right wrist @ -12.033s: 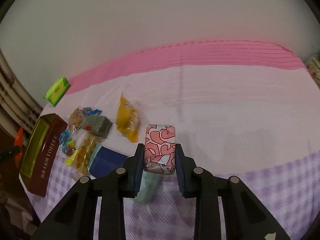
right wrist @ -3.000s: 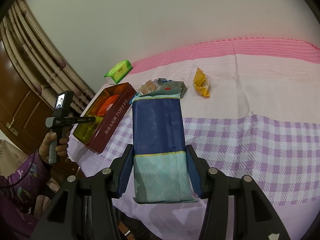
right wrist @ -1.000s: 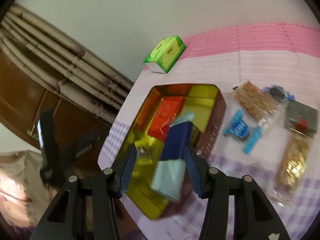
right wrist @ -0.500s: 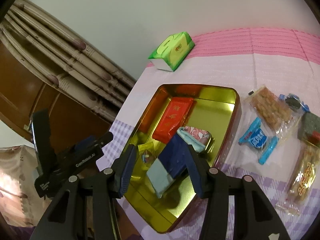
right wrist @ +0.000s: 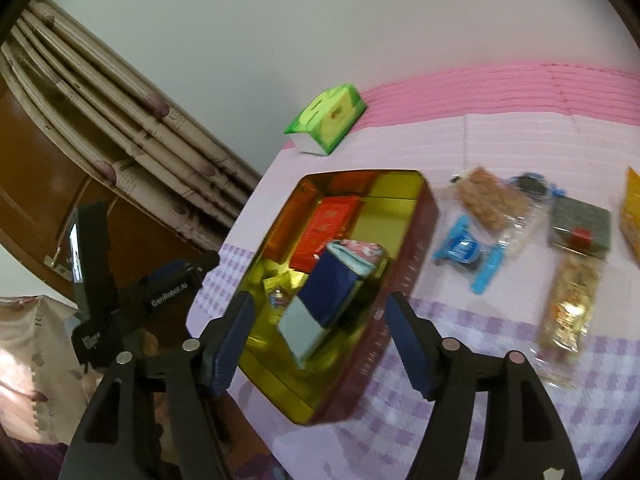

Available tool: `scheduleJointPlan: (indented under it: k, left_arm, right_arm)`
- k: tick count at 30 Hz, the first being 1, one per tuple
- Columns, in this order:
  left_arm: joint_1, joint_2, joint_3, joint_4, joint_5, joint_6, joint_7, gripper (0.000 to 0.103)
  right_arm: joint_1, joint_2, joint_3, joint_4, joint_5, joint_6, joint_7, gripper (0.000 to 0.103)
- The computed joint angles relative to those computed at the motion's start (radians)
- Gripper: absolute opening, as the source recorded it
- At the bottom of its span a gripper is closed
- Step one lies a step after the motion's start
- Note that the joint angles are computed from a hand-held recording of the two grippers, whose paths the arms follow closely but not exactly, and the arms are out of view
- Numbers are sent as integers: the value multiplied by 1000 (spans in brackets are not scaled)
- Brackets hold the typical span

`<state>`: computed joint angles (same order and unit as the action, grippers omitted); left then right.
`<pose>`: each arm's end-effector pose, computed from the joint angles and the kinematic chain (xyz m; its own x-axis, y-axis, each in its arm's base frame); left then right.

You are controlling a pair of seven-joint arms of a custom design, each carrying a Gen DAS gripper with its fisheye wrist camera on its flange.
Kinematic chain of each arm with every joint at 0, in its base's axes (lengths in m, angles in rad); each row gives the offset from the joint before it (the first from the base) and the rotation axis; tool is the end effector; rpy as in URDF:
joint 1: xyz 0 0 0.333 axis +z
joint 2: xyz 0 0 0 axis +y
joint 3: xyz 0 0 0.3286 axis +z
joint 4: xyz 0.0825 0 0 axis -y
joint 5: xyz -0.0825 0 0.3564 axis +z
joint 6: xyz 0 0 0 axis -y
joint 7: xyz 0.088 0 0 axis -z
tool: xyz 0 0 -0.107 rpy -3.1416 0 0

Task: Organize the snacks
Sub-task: 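Lower the navy-and-mint box into the gold tin and open the right gripper, then grasp the clear bag of crackers with the left gripper and lift it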

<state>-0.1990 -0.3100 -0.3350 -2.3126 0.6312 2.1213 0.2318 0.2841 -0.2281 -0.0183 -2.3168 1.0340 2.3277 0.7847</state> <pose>0.3894 -0.2115 0.5036 0.5184 -0.8402 -0.1592 -0.7327 -0.3404 -0.5893 0.4512 0.1379 0.4913 0.4642 -0.6783 -0.5696 -0.8546 -0.1739 -0.4894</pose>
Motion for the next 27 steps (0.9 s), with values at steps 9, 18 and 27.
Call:
scheduleJointPlan:
  k: [9, 18, 27]
  left_arm:
    - [-15, 12, -14, 20, 23, -16, 7, 64]
    - [-38, 29, -28, 40, 69, -34, 9, 67]
    - [-94, 44, -17, 64, 61, 126, 153, 67]
  right_arm:
    - [-70, -81, -53, -121, -78, 72, 20, 73]
    - [-184, -136, -112, -225, -238, 235, 67, 78]
    - [-284, -167, -203, -308, -469, 398, 70, 79]
